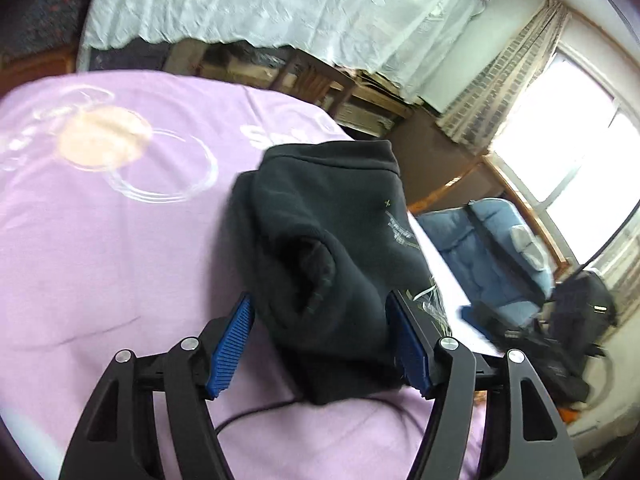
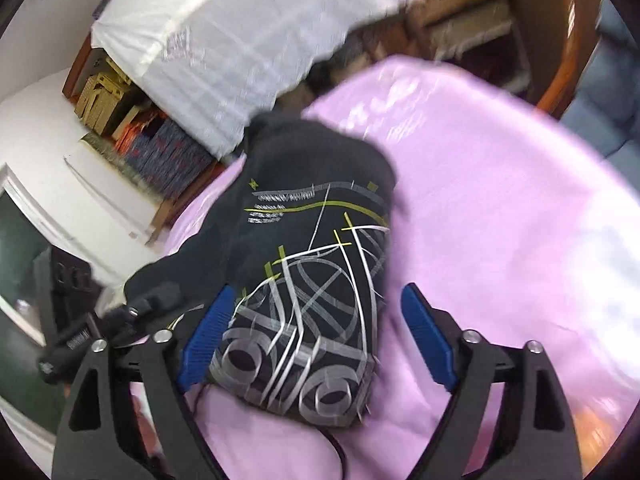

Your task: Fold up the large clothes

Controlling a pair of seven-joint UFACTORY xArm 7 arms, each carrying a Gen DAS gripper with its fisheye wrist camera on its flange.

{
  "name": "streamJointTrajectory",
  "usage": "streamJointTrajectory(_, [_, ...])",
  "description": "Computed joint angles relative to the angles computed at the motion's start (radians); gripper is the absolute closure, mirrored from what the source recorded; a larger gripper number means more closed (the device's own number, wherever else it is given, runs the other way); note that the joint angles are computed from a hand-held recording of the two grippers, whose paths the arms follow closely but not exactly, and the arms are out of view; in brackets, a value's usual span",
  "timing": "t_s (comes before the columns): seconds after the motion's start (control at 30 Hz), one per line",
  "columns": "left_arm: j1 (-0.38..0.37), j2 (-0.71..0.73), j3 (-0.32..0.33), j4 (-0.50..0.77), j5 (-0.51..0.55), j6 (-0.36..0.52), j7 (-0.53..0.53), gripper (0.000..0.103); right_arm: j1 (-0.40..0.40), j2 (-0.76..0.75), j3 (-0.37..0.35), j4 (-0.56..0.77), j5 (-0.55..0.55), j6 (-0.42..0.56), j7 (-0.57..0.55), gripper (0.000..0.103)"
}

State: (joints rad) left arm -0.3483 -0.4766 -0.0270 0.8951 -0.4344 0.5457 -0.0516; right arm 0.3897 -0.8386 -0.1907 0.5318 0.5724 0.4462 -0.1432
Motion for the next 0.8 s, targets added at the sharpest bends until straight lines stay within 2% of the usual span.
streamJointTrajectory(0.17, [0.074,-0.131,-0.121,-0.060,0.161,0.027,-0.165,0.035,-0.003,-0.204,0.039,-0.035,-0.044,0.097,0.011,0.015])
streamJointTrajectory(0.3, [0.085,-0.222,-0.175,-0.072,0.253,0.072,-0.268,0.035,-0.032,-0.378,0.081,-0.004,-0.108,0.299,0.060,0.015])
streamJointTrajectory(0.43, [0.104,-0.298,-0.227,-0.056,0.337,0.130,-0.356,0.033,-0.095,-0.574,0.129,0.094,-0.208,0.471,0.086,0.016])
streamJointTrajectory(0.6, [0.168,-0.363,-0.321,-0.040,0.465,0.191,-0.469,0.021,-0.136,-0.690,0.097,0.221,-0.287,0.651,0.102,0.015])
streamJointTrajectory(0.63, [0.183,-0.364,-0.342,-0.033,0.494,0.200,-0.487,0.019,-0.153,-0.690,0.104,0.225,-0.307,0.663,0.096,0.010])
streamJointTrajectory(0.73, [0.213,-0.343,-0.381,-0.011,0.559,0.222,-0.531,0.018,-0.286,-0.673,0.178,0.154,-0.422,0.641,0.101,0.009])
streamJointTrajectory(0.8, [0.221,-0.321,-0.387,-0.006,0.586,0.226,-0.552,0.018,-0.307,-0.647,0.213,0.099,-0.439,0.590,0.113,0.009])
